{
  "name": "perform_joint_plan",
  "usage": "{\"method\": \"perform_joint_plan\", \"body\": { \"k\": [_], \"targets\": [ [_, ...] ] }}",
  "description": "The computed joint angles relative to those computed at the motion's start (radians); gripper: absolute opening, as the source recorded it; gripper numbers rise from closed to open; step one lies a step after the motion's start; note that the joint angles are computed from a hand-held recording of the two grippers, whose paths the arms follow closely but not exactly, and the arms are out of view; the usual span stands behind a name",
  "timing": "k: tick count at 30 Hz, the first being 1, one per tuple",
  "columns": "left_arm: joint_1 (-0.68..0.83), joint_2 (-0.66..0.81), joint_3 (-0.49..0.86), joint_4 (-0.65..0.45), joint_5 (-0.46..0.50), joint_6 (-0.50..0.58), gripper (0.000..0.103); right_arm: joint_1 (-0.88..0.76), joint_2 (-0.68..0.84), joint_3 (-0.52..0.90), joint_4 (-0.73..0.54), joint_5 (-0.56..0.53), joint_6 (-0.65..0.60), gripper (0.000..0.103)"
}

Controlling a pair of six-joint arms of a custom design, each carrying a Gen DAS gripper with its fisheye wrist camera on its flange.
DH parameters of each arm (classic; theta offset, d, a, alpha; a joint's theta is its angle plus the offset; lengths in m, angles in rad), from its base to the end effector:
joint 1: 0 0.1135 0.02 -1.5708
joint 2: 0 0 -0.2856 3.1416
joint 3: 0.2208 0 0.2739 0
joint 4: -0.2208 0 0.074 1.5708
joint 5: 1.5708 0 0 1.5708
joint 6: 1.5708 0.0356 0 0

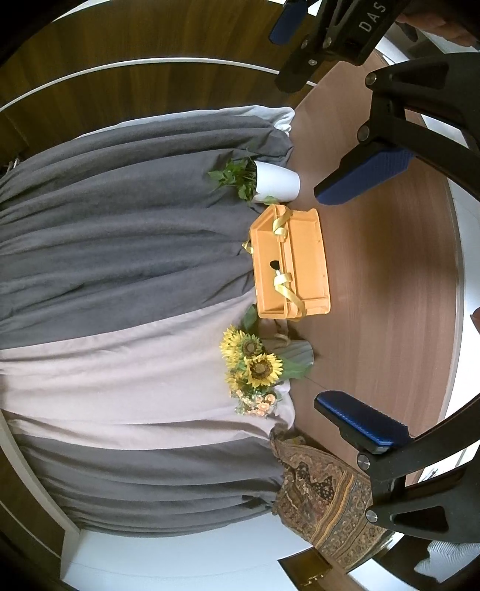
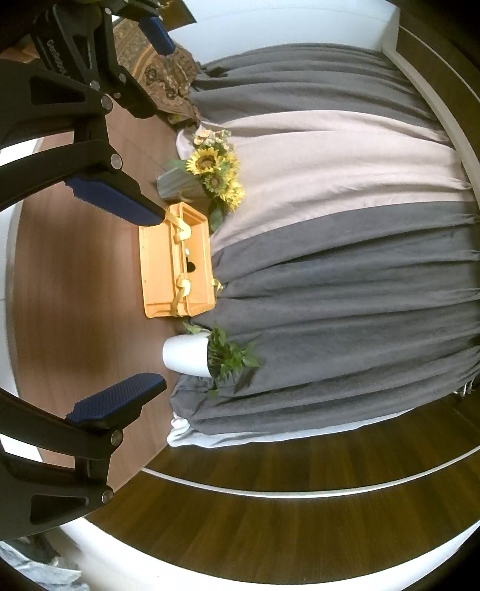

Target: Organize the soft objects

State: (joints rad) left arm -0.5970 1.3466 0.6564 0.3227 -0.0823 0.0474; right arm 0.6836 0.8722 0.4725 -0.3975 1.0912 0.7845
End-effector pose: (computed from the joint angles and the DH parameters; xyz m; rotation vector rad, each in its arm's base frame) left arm 0.2522 -0.1679 0.2287 0.5643 1.8641 -0.2856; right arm 0.1510 0.0823 0.2188 0.5546 1.8393 -0.3317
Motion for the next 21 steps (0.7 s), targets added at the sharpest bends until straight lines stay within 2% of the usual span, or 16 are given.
{"method": "perform_joint_plan", "body": {
  "k": [21],
  "targets": [
    [-0.012,-0.007,-0.011,0.011,-0.016,-0.003,0.103,0.021,-0.018,-0.002,-0.047,0.022,0.043,0.083]
  ]
}}
